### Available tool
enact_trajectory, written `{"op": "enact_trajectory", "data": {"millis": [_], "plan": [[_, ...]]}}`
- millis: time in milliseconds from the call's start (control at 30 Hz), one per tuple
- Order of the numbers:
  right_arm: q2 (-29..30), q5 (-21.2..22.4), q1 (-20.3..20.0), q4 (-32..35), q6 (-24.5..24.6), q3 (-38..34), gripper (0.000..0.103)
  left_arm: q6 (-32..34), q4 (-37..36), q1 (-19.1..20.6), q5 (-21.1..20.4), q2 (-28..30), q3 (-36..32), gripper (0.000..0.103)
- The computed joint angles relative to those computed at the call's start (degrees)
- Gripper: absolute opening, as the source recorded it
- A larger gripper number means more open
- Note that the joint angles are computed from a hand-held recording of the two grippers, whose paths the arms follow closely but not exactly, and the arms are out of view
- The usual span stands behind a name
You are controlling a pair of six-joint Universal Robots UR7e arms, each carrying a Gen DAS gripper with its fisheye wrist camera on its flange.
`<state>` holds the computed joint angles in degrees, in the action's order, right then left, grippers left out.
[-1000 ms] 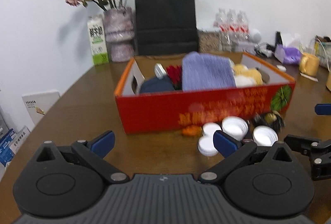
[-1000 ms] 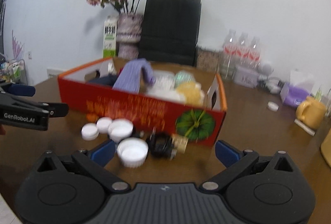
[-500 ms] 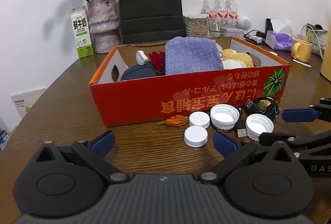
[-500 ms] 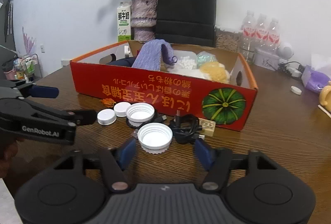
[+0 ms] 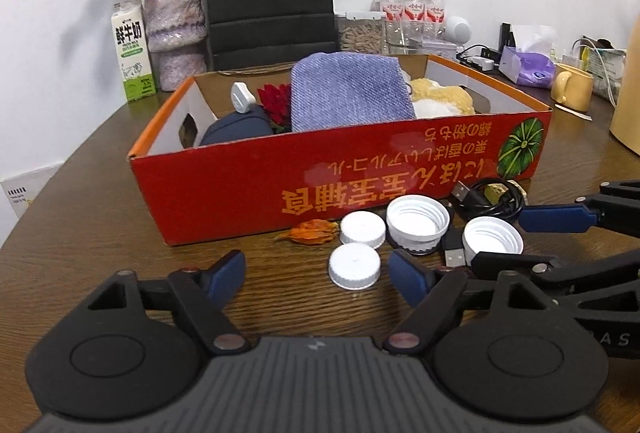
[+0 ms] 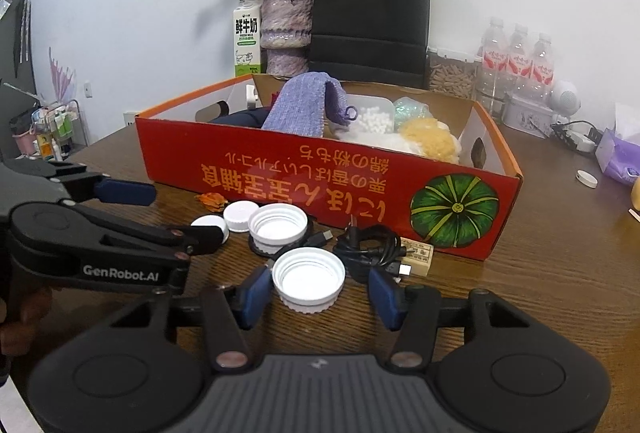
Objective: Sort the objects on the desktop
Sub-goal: 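Bring both tools back toward the white bottle caps on the table, then grasp a small white cap with the left tool while the right grasps a large white cap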
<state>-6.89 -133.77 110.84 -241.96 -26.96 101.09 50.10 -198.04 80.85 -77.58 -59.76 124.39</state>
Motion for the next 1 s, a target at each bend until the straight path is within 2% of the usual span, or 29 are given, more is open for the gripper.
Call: {"op": "enact_trajectory", "data": {"millis": [100, 133, 267, 400, 567, 1000], "plan": [[0.1, 0.18, 0.03, 0.12, -0.06, -0.09, 0.051, -0.46, 1.06, -0.03, -0.15, -0.18, 0.03, 0.073], [0.16, 0.18, 0.07, 0.2, -0.03, -0.19, 0.05, -0.64, 1.89, 0.03, -0.38, -0.34, -0.09, 0.068], [-0.09, 0.91, -0.24, 1.4, 0.8, 0.06, 0.039, -1.67, 3.33, -0.18, -0.45, -0.54, -0.05, 0.064], [0.15, 1.11, -0.26, 1.41, 0.84, -0.24, 0.039, -2.06, 4.21, -0.23, -0.87, -0.64, -0.16, 0.057], [0.13, 1.56, -0.33, 1.25, 1.16, -0.14, 0.039, -2.74, 5.8, -0.07, -2.08, -1.04, -0.5, 0.029], [-0.01, 1.81, 0.86, -1.37, 0.72, 0.69, 0.039, -4.59, 4.08, -0.22, -2.3, -2.69, 1.13, 0.029]]}}
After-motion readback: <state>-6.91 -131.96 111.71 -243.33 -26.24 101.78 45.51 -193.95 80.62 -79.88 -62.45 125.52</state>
